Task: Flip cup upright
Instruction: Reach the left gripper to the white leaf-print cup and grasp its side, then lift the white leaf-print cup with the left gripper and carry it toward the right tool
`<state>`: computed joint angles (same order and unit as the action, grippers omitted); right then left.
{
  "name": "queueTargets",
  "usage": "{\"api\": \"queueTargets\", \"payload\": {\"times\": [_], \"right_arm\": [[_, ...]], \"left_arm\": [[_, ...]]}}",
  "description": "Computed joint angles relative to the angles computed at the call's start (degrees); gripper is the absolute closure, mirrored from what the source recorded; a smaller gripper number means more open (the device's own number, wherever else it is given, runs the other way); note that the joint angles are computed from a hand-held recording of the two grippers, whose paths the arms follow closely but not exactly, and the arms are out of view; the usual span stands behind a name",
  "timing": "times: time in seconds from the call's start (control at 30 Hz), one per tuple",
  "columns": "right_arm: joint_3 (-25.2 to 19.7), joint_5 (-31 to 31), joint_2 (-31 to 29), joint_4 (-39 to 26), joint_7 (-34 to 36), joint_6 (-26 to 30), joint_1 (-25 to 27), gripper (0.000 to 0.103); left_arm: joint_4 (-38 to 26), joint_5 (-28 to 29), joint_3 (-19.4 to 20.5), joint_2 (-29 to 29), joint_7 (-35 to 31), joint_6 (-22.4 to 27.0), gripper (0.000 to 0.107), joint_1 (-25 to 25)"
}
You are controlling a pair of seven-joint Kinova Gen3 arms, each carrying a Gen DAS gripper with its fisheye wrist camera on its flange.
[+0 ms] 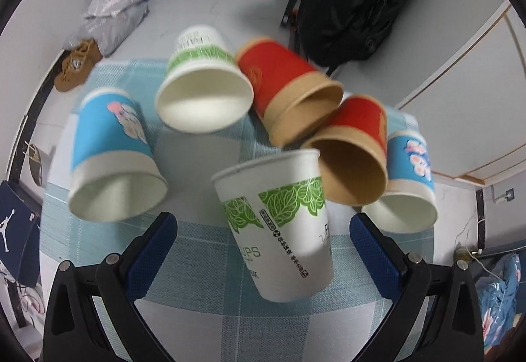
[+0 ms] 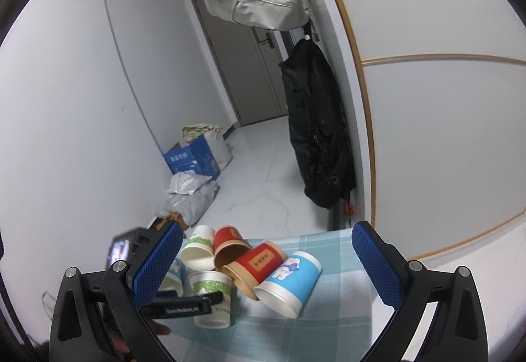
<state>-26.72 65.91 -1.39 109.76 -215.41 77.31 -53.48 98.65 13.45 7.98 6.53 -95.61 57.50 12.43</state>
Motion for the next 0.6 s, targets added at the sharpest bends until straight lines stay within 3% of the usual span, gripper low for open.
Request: {"api": "queueTargets", "payload": {"times": [0.07, 0.23, 0.33, 0.6], "right_arm": [[0.33, -0.74, -0.35, -0.31, 1.01, -0.56, 0.36, 0.000], [0.04, -1.55, -1.38, 0.19, 0.99, -1.57, 1.22, 0.000], [-0.40, -1.76, -1.80, 0.51, 0.49, -1.83, 1.68, 0.000], [-1.25, -1.01, -1.36, 0.16, 0.90, -1.70, 1.79, 0.000]], "left_arm": [[-0.87, -0.58, 0.18, 0.78, 1.34, 0.54, 0.006, 0.51], [-3.41, -2.13, 0.66, 2.33, 5.18, 3.59, 0.034, 2.04], [-4.18, -3.74, 0.93, 3.40, 6.27, 5.04, 0.045, 3.02], [-3.01, -0.63, 0.61, 2.60, 3.60, 4.82, 0.048, 1.61]]}}
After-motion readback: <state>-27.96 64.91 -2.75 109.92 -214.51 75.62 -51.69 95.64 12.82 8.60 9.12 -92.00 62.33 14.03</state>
